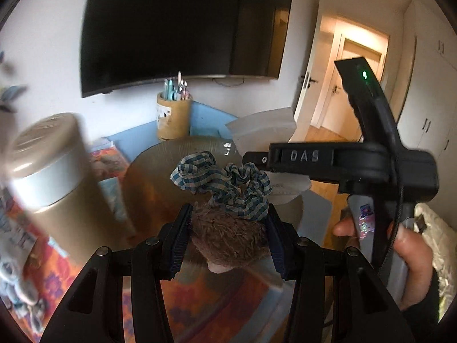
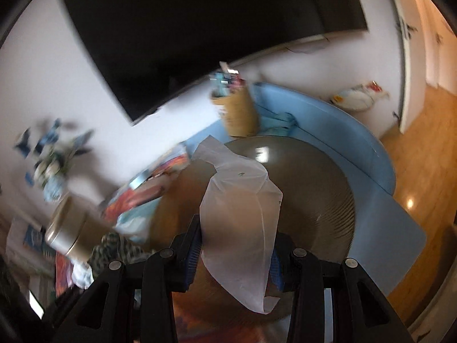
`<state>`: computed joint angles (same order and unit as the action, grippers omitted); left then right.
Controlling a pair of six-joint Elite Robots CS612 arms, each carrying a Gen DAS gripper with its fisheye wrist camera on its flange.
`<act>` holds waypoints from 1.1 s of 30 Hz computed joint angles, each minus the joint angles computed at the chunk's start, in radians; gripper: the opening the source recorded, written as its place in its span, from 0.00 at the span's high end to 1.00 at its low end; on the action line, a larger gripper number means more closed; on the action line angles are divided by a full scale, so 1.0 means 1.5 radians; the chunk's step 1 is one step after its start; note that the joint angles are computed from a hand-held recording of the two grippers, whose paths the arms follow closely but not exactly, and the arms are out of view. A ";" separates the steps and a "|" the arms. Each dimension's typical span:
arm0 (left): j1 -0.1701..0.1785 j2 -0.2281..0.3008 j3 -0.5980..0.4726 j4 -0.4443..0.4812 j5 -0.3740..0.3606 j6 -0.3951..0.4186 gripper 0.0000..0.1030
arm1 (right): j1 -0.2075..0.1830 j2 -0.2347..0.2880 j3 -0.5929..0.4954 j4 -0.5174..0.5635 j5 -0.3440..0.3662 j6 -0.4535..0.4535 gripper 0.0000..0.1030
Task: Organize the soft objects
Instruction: 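Carry both items to the brown bowl and open both grippers to drop them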
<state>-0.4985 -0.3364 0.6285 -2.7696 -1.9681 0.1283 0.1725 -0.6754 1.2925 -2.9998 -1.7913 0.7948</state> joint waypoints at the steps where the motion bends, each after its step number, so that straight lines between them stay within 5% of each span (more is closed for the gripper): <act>1: -0.004 0.011 -0.020 0.015 0.012 -0.001 0.55 | -0.008 -0.001 0.004 0.003 0.008 0.012 0.62; 6: -0.014 0.056 -0.102 0.055 0.059 0.004 0.51 | -0.029 0.004 -0.004 0.037 0.033 0.037 0.61; 10: -0.015 0.076 -0.134 0.056 0.051 -0.009 0.20 | -0.028 0.009 -0.017 0.057 0.014 0.024 0.35; 14: -0.017 0.081 -0.143 0.059 0.057 0.003 0.20 | -0.027 0.001 0.001 0.033 0.002 0.030 0.30; 18: -0.014 0.056 -0.096 0.038 0.031 0.014 0.20 | -0.025 -0.012 0.033 -0.016 0.013 0.046 0.30; 25: -0.011 -0.041 0.085 -0.066 0.039 0.018 0.20 | -0.003 -0.036 0.076 -0.076 0.000 0.046 0.29; 33: 0.001 -0.120 0.236 -0.194 0.122 0.020 0.20 | 0.044 -0.041 0.062 -0.101 0.008 -0.044 0.29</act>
